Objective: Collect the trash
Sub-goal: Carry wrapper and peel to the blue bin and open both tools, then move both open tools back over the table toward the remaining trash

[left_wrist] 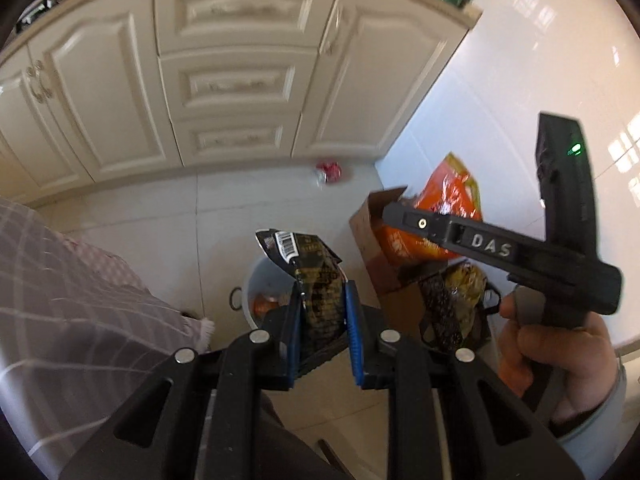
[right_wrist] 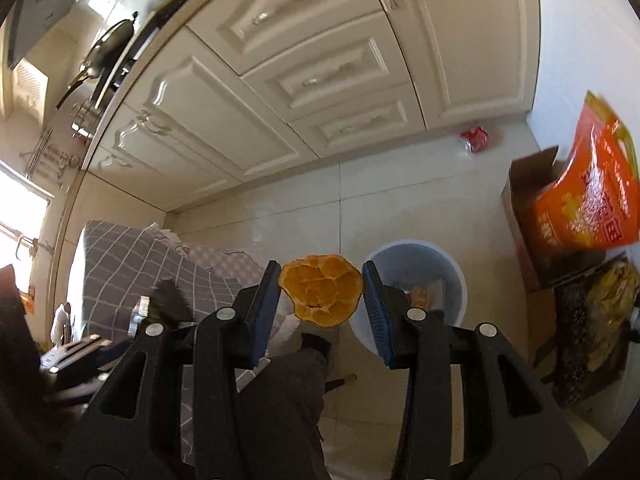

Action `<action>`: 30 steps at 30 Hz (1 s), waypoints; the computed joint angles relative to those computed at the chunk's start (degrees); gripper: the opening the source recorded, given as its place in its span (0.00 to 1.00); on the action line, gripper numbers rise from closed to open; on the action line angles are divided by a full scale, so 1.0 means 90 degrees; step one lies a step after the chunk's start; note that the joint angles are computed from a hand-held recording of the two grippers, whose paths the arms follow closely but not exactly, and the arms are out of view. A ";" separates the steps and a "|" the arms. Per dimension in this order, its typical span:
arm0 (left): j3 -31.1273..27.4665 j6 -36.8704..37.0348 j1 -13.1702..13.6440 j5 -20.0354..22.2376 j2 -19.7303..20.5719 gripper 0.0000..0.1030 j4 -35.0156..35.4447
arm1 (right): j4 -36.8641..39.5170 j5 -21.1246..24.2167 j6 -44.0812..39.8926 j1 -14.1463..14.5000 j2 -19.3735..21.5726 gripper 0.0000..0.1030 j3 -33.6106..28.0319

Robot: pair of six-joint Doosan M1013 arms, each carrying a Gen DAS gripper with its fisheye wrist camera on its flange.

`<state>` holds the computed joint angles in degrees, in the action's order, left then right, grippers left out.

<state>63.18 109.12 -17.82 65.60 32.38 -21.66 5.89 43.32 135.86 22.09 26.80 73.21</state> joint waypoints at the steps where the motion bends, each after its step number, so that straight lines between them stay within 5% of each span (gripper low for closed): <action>1: -0.0105 -0.0057 -0.0039 0.0103 0.0110 0.19 0.0025 | 0.0064 0.0004 0.0000 -0.0019 0.0027 0.40 -0.0004; 4: -0.0353 -0.0159 -0.0131 0.0328 0.0343 0.24 0.0086 | 0.0251 0.0031 0.0003 -0.0085 0.0103 0.40 0.0002; 5: -0.0394 -0.0185 -0.0154 0.0340 0.0383 0.33 0.0162 | 0.0282 0.0058 0.0055 -0.0107 0.0123 0.44 0.0009; 6: -0.0399 -0.0220 -0.0167 0.0338 0.0390 0.43 0.0258 | 0.0302 0.0062 0.0121 -0.0134 0.0139 0.61 0.0022; 8: -0.0426 -0.0422 -0.0174 0.0240 0.0418 0.76 0.0390 | 0.0165 0.0072 0.0435 -0.0158 0.0133 0.77 0.0087; 13: -0.0419 -0.0772 -0.0101 0.0075 0.0361 0.83 0.0600 | -0.0160 0.0090 0.0876 -0.0145 0.0064 0.94 0.0216; 30: 0.0261 -0.0693 0.0090 -0.0911 -0.0448 0.88 0.0655 | -0.0957 0.0285 0.1296 0.0157 -0.0078 0.94 -0.0076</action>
<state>65.53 102.89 -17.01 57.40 28.34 -15.76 -2.73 45.88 147.53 23.50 26.09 72.52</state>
